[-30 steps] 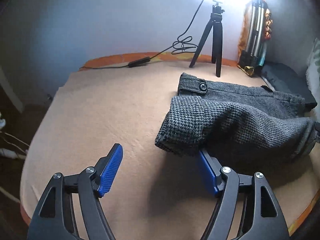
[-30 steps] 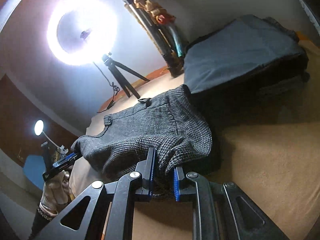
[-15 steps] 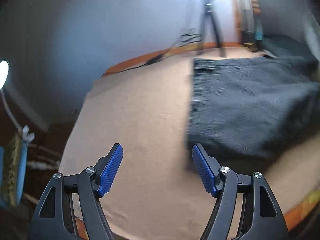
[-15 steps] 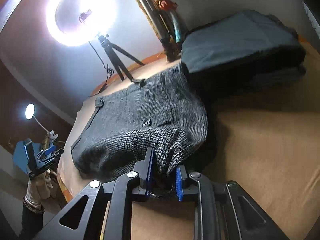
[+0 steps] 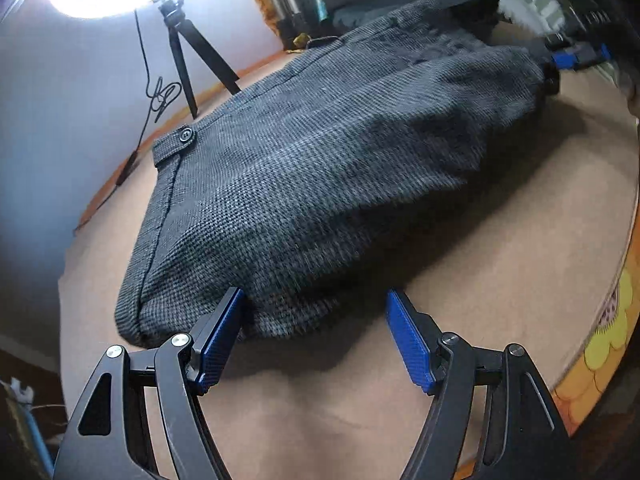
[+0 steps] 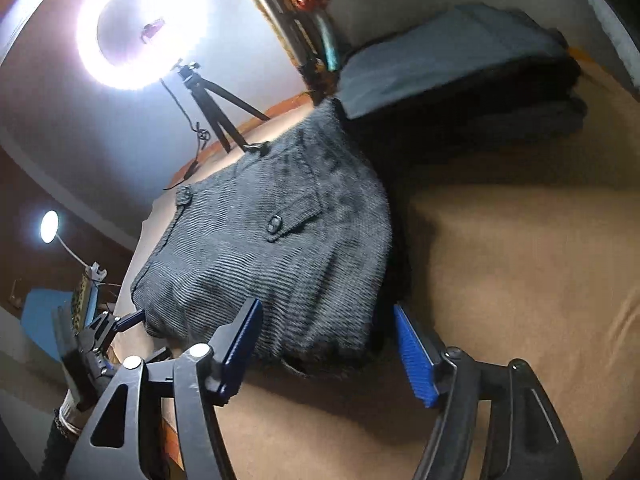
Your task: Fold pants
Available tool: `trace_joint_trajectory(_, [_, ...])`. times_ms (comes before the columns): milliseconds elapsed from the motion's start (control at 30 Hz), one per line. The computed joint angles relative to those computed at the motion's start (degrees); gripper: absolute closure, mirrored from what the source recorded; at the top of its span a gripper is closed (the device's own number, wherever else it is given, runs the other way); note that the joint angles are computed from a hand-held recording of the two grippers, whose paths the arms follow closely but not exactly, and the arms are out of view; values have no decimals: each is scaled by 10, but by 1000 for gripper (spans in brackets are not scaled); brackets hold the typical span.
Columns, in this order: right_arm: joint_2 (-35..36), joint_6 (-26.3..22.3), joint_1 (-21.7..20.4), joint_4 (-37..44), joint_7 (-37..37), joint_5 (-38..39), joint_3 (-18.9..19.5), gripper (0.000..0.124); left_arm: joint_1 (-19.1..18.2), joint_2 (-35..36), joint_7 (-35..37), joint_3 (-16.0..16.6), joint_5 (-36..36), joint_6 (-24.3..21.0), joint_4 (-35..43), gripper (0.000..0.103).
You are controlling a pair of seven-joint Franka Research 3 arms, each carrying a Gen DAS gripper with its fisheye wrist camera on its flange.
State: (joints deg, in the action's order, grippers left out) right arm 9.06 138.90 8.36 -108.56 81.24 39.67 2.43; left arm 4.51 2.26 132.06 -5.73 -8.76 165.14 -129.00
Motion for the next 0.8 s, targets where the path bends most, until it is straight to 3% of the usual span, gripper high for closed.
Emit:
trace_joint_trajectory(33, [0, -3, -2, -2, -1, 5, -1, 54, 0, 7, -7, 0, 4, -9, 11, 34])
trace_joint_trajectory(100, [3, -14, -7, -2, -4, 17, -2, 53, 8, 16, 27, -7, -47, -30, 27, 57])
trace_joint_trajectory(167, [7, -27, -12, 1, -7, 33, -1, 53, 14, 23, 43, -11, -79, -51, 42, 74])
trace_joint_trajectory(267, [19, -51, -18, 9, -19, 69, 3, 58, 18, 26, 52, -14, -101, -77, 58, 85])
trace_joint_trajectory(300, [25, -61, -20, 14, -28, 85, 6, 72, 20, 23, 56, -14, -111, -90, 62, 87])
trace_joint_trajectory(367, [33, -76, -21, 22, -34, 99, 9, 89, 22, 14, 68, -11, -127, -122, 73, 88])
trace_joint_trajectory(500, [24, -66, -24, 21, -44, 140, 11, 98, 13, -10, 68, 3, -69, -161, 70, 88])
trace_joint_trajectory(633, [18, -60, -10, 25, -22, 76, 4, 99, 6, -10, 36, 12, 14, -210, 71, 80])
trace_joint_trajectory(700, [19, -70, -5, 25, -7, 42, 1, 94, 4, -13, 1, 14, 53, -200, 64, 70])
trace_joint_trajectory(800, [21, -96, -11, 31, -23, 34, 1, 82, 7, -21, 9, 18, -7, -200, 68, 63])
